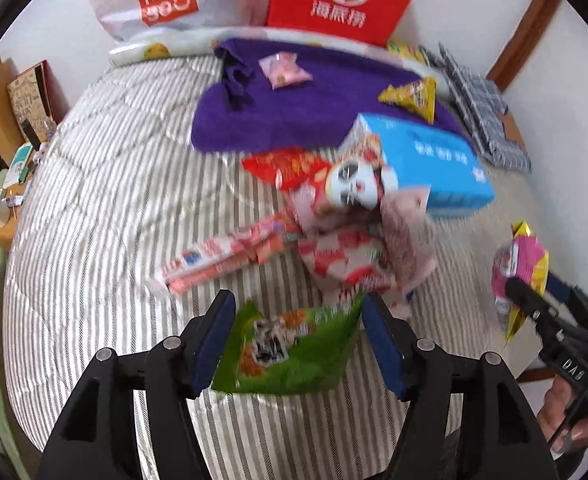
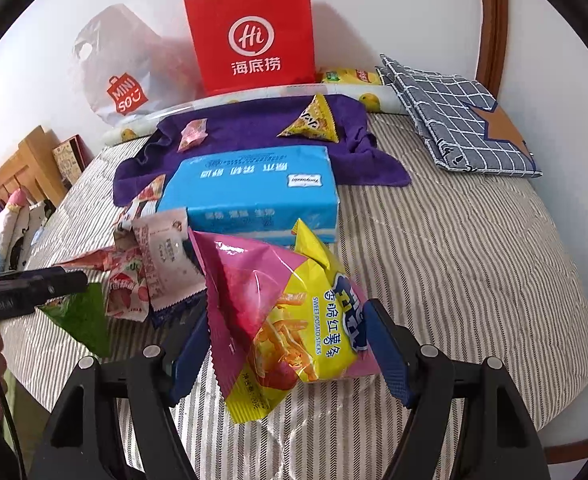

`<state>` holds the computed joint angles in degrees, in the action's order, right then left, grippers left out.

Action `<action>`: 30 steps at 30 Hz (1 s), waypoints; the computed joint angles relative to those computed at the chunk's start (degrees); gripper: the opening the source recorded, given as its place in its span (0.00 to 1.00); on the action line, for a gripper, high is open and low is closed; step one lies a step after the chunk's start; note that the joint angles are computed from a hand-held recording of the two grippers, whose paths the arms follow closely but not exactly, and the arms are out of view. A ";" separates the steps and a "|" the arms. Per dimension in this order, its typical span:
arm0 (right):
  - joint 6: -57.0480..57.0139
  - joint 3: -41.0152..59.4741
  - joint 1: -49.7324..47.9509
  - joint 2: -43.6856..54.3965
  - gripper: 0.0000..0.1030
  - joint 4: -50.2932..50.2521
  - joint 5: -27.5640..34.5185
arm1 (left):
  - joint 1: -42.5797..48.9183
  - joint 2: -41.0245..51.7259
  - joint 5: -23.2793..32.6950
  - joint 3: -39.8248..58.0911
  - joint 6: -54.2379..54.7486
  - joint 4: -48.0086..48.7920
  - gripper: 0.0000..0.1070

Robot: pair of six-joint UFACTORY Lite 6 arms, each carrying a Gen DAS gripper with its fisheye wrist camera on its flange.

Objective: Organize snacks
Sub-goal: 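Carry the green pack and pink-yellow chip bag over the purple towel with both grippers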

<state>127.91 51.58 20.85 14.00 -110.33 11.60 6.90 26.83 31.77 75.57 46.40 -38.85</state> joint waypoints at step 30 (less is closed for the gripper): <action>8.52 -2.66 1.84 -1.44 0.71 -7.47 0.49 | 4.20 -9.49 -3.88 -11.83 4.35 0.59 0.72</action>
